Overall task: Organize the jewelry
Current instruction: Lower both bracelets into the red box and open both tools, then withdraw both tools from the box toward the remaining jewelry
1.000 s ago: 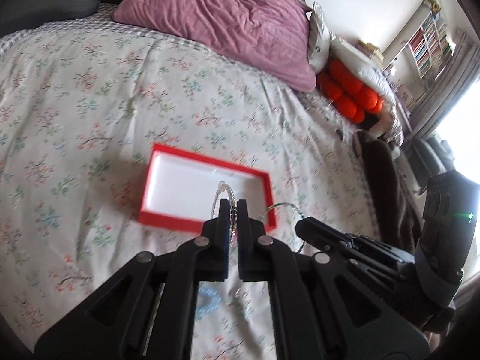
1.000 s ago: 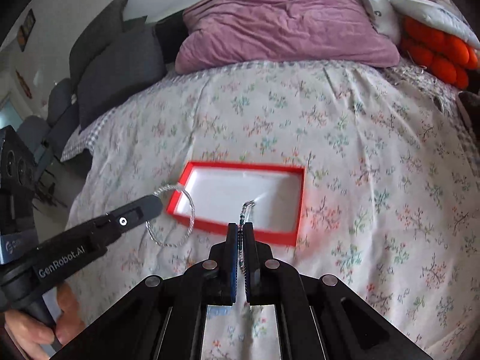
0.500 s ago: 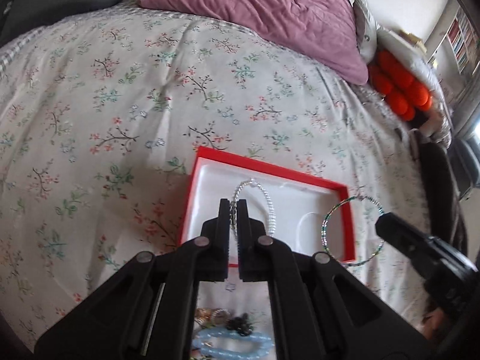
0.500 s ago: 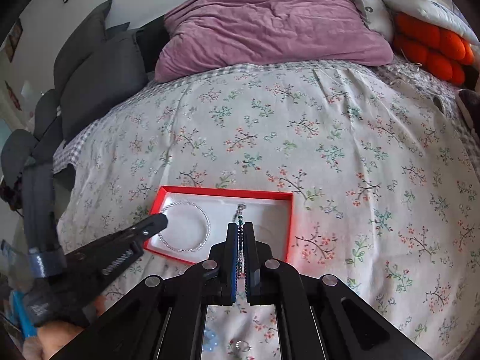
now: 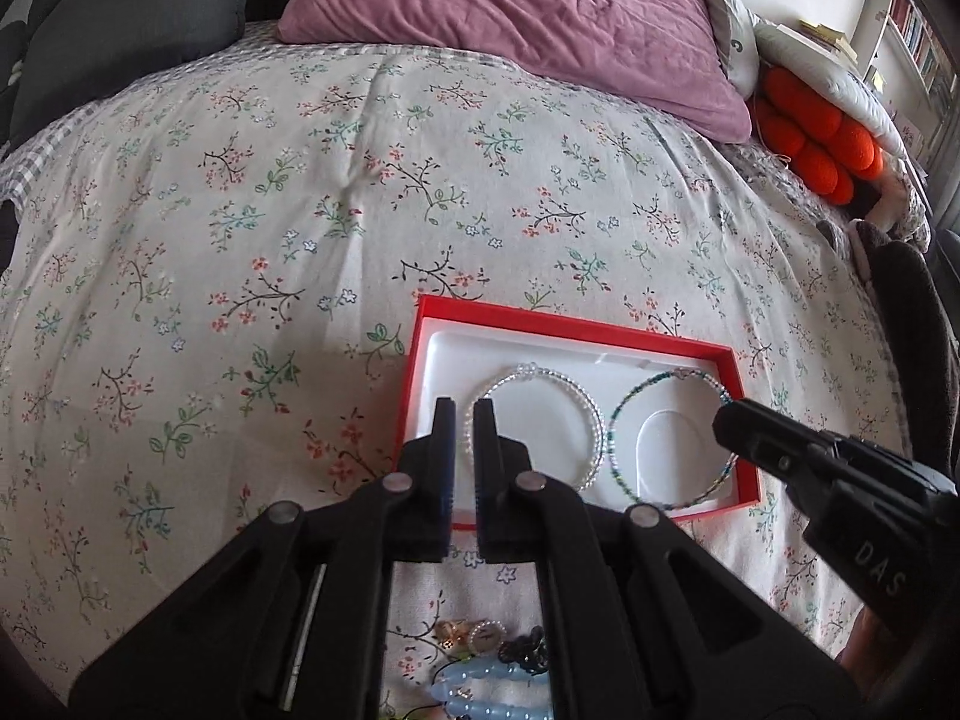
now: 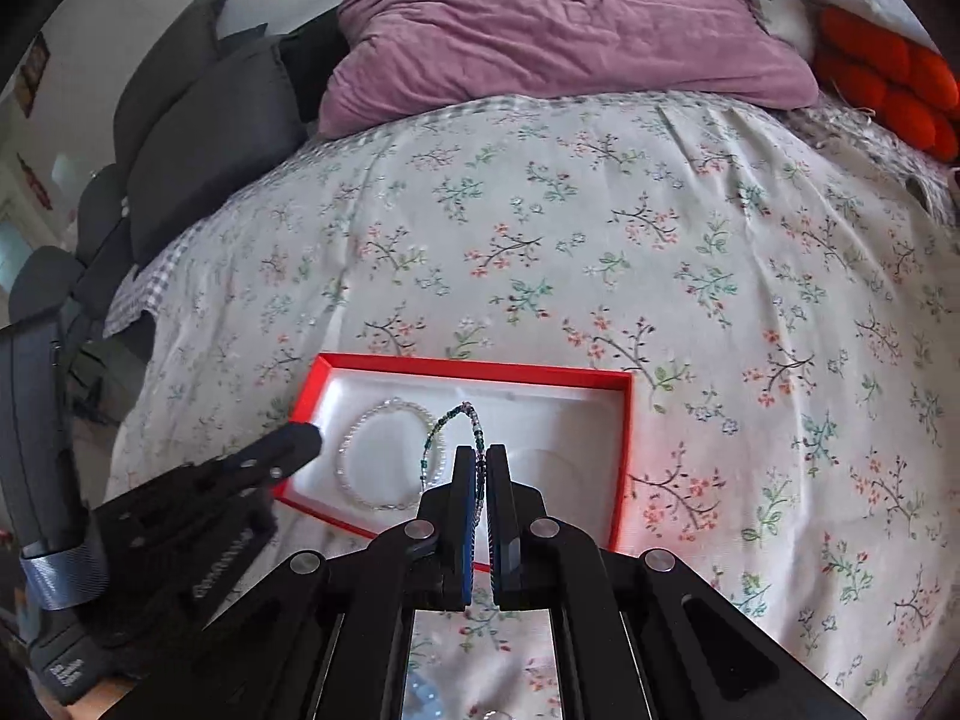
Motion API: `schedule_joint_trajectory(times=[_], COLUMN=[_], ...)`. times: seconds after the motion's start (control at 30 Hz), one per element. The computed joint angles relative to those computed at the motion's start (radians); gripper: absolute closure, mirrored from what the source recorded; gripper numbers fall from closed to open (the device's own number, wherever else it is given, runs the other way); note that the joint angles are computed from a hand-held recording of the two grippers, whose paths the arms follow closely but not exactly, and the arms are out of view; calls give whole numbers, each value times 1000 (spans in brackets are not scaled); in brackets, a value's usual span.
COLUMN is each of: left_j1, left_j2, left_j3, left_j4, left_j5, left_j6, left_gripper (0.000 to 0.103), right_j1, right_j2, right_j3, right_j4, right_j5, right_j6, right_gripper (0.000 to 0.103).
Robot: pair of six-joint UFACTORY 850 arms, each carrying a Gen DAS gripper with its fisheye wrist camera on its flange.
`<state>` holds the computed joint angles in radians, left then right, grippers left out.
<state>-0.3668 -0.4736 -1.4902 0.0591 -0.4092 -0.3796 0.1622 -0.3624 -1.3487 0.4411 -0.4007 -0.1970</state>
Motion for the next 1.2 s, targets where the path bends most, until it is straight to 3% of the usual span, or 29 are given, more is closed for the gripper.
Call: schedule_joint_trajectory(times=[0.1, 0.17, 0.33, 0.47, 0.5, 0.53, 0.57, 0.7, 0.83, 1.0, 1.2], left_j1=[0, -2, -6, -9, -9, -8, -8, -11, -19, -26, -13], left_j2=[7, 16, 61, 105, 122, 130, 139, 171, 210, 271, 318], left_j3=[5, 8, 43, 78, 95, 104, 113, 150, 204, 280, 340], left_j4=[13, 35, 58, 126, 145, 154, 170, 213, 264, 323, 239], left_j5=[-2, -9, -5, -1, 1, -3, -10, -63, -88, -88, -78], left_j6=[-12, -24, -33, -83, -102, -111, -126, -163, -180, -172, -71], left_gripper=[98, 95, 55, 37, 31, 24, 21, 17, 3, 1, 1], right_j1=[6, 3, -7, -3, 0, 3, 7, 27, 37, 45, 42], right_j2=[7, 7, 35, 67, 79, 90, 104, 151, 189, 237, 268], right_j3=[4, -2, 12, 32, 42, 52, 66, 111, 156, 214, 262], right_j4=[-150, -176, -190, -243, -259, -274, -290, -357, -392, -471, -534], right_j5=[19, -1, -31, -45, -49, -51, -46, -42, -47, -37, -40], right_j6=[125, 150, 142, 168, 177, 184, 191, 207, 224, 293, 353], right_gripper=[98, 92, 84, 72, 61, 43, 37, 34, 22, 16, 9])
